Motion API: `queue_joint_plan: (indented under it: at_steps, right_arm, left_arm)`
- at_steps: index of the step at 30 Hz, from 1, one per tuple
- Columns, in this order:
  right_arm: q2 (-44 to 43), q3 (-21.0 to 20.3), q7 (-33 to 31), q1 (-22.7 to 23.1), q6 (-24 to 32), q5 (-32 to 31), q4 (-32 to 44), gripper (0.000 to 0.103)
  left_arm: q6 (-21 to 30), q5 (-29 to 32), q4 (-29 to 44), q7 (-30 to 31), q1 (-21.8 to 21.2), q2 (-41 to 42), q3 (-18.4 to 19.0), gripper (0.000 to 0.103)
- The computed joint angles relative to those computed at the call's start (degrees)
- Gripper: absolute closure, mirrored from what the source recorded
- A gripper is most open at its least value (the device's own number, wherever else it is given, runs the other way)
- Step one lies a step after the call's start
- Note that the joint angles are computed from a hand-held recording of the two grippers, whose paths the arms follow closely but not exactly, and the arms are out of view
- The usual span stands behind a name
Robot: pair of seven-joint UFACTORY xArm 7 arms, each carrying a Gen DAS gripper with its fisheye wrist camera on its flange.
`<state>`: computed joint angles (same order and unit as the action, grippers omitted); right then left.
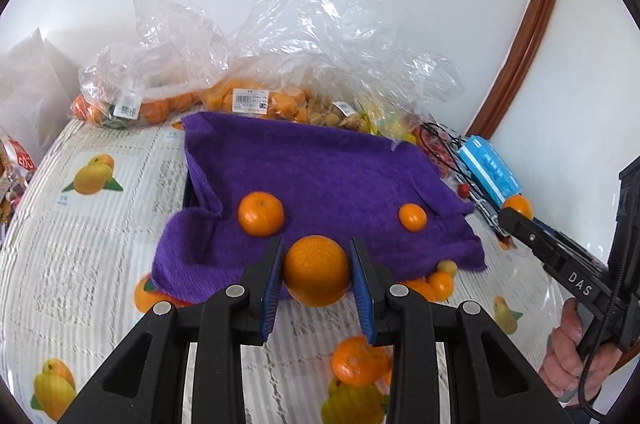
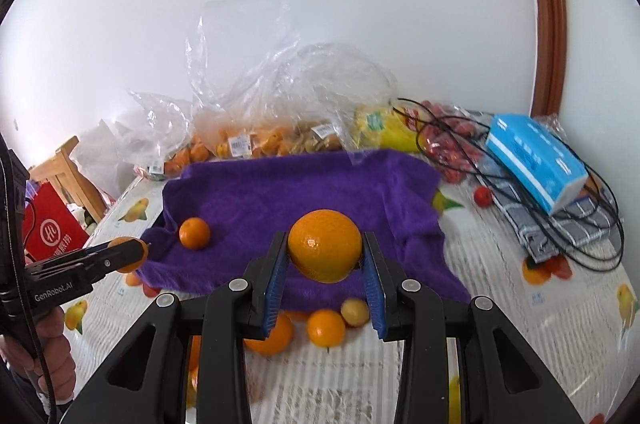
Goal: Organize fruits
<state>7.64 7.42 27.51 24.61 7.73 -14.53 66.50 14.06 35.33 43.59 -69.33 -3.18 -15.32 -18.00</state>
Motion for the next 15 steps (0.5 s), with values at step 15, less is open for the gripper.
queue_joint_plan:
  at_steps: [15]
  right_arm:
    - [9.32,-1.04,-5.36,0.48,2.54,2.53,12.79,0.067]
  left_arm:
    - [-1.28,4.24,7.00,-0.94,-0.14,7.66,3.69,0.073]
